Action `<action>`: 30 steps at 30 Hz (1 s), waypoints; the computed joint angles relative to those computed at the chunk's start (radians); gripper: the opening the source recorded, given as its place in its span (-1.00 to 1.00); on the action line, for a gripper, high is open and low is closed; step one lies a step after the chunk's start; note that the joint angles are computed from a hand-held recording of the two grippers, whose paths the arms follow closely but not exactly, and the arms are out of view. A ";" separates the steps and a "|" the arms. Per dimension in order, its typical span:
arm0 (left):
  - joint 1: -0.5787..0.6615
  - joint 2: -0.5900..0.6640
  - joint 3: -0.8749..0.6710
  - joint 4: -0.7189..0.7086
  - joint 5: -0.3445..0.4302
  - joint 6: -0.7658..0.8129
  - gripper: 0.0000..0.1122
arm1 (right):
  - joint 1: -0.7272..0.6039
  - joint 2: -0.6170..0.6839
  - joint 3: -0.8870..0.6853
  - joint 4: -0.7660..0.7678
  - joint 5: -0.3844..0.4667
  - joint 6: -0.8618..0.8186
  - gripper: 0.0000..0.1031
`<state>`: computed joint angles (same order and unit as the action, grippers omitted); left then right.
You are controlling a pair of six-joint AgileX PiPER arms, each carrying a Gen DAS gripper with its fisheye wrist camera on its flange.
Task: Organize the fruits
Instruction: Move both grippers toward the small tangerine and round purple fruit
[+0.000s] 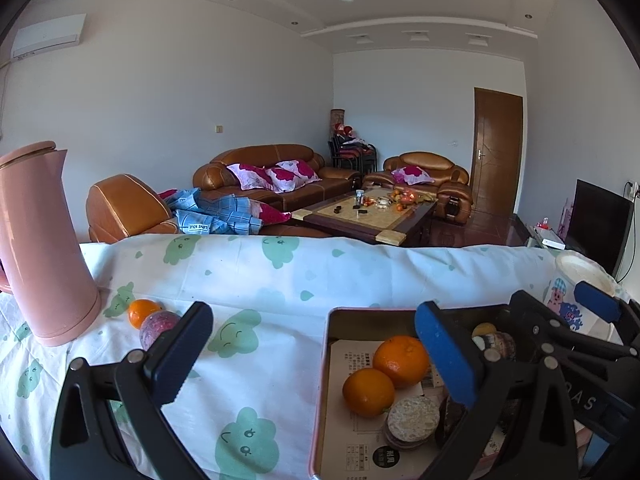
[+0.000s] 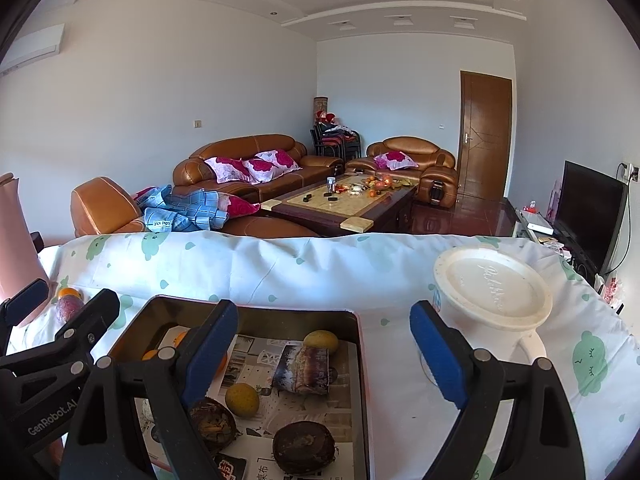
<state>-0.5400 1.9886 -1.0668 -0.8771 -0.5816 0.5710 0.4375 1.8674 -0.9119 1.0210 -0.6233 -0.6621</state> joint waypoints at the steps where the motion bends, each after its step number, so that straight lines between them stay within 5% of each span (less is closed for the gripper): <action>1: -0.001 0.001 -0.002 -0.005 0.001 0.005 0.84 | 0.002 0.000 0.000 0.005 -0.004 -0.005 0.73; 10: -0.007 0.008 0.005 -0.026 -0.040 0.026 0.84 | 0.008 0.014 -0.010 0.027 -0.014 -0.024 0.73; 16: -0.024 0.008 0.040 -0.032 -0.140 0.028 0.84 | 0.019 0.022 0.007 -0.005 -0.050 0.024 0.73; 30: 0.004 -0.066 0.171 0.042 -0.169 -0.107 0.84 | 0.071 -0.016 0.095 0.035 -0.151 0.139 0.73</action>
